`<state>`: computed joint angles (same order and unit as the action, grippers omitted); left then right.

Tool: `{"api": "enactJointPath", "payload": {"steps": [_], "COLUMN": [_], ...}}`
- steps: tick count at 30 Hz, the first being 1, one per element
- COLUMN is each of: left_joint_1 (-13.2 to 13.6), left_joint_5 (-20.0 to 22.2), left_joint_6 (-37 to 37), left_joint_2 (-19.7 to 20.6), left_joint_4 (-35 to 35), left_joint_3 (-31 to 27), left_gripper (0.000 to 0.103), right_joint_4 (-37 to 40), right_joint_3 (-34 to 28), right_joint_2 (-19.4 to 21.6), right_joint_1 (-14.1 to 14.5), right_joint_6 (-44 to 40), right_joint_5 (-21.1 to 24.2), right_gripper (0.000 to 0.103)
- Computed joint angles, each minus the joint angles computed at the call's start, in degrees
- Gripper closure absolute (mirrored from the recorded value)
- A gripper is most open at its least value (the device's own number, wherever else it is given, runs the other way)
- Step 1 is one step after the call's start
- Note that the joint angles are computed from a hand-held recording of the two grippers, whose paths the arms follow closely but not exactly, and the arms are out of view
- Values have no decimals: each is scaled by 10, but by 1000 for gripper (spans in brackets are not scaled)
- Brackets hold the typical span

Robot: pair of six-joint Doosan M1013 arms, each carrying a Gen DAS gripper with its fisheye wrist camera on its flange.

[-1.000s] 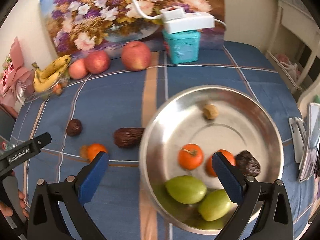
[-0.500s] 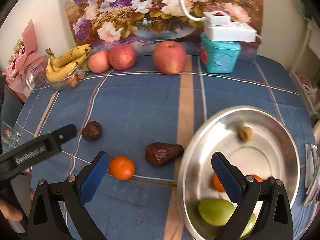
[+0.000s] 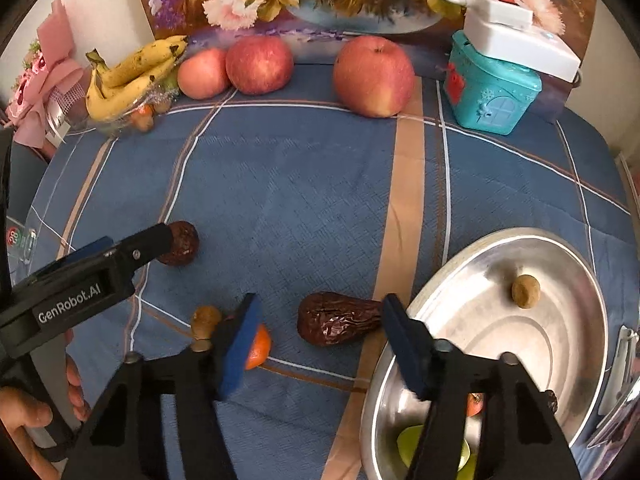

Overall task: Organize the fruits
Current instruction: 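Grasp a round dried date with the left tool while the right tool grasps an elongated dried date, then carry both dates into the steel plate and open both tools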

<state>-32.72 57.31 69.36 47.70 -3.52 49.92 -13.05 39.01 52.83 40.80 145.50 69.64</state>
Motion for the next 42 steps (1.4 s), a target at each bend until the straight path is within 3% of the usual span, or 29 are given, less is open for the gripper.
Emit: {"api": "enactJointPath", "payload": {"steps": [7,14,21,25,42], "left_joint_1": [-2,-1,1,2,0], "left_joint_5": [12,13,10,1,-37], "left_joint_6": [13,27,35,36,27], "left_joint_2": [10,15,13,5,-49], "left_joint_4": [-9,-31,-44,-49,-42], "left_joint_3": [-11,-13,-12,-3,64], "left_gripper": [30,54,55,55,55], "right_joint_4": [8,-11,-22,-25,-33], "right_joint_3": [-35,-74,-85,-67,21], "right_joint_2": [21,43,48,37,-26], "right_joint_1": [-1,2,4,5,18], "right_joint_6": [-22,-33,-37,-29,37], "right_joint_5": [37,88,104,90,-33], "right_gripper": [51,57,63,69,69]}}
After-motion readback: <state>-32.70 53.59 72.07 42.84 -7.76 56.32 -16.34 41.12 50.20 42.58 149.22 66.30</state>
